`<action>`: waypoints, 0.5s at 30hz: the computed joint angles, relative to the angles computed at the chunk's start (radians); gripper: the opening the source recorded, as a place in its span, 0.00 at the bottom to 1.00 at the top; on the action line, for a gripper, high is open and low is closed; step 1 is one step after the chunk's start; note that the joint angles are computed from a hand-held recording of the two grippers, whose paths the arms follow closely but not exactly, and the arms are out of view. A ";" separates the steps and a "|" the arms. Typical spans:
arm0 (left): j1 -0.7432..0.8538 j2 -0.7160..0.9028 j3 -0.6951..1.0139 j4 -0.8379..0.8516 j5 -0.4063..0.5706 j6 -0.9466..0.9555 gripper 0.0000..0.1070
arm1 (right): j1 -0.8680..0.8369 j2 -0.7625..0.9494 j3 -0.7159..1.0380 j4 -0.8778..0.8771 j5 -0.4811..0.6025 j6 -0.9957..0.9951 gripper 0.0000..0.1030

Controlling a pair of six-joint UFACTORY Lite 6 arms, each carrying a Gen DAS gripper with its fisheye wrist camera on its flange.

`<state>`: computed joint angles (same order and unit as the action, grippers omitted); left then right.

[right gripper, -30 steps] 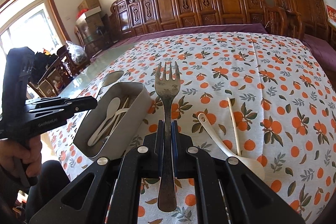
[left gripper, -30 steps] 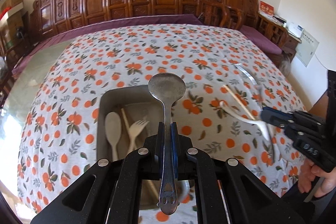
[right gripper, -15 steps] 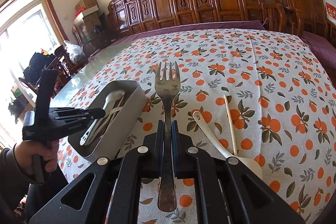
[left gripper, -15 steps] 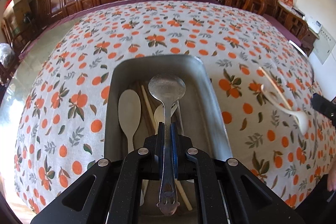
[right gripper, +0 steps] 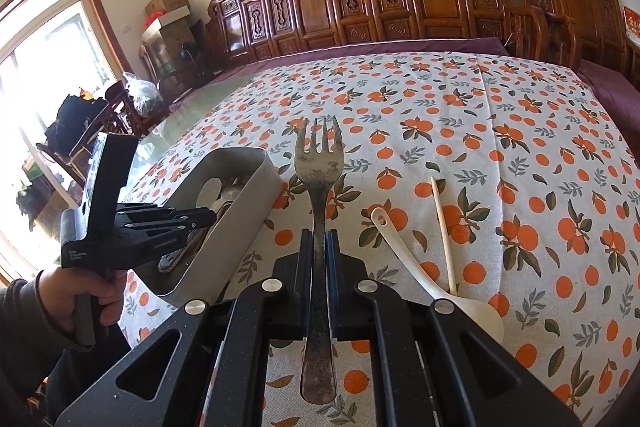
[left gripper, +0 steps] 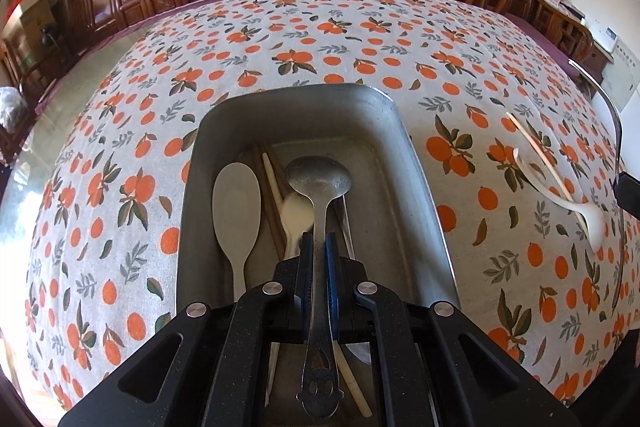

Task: Organize utensils
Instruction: 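Carry the metal spoon into the grey tray and open the left tool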

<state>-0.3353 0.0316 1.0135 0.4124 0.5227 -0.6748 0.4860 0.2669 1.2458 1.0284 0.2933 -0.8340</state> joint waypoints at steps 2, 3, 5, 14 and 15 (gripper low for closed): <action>0.003 0.003 0.001 -0.012 -0.004 0.012 0.05 | 0.004 0.003 0.003 -0.013 0.000 0.013 0.08; 0.004 -0.001 -0.003 -0.011 -0.007 0.011 0.05 | 0.008 0.003 0.002 -0.020 -0.002 0.021 0.08; 0.004 -0.011 -0.010 -0.011 -0.012 0.012 0.05 | 0.017 0.006 0.003 -0.041 -0.007 0.039 0.08; 0.010 -0.112 -0.069 -0.035 -0.025 0.060 0.06 | 0.057 0.037 0.023 -0.112 -0.010 0.109 0.08; 0.013 -0.128 -0.078 -0.043 -0.024 0.072 0.06 | 0.060 0.040 0.023 -0.102 -0.008 0.102 0.08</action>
<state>-0.3224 -0.0968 0.9357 0.3695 0.4987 -0.6026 0.5458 0.3066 1.2692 0.9262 0.2856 -0.7322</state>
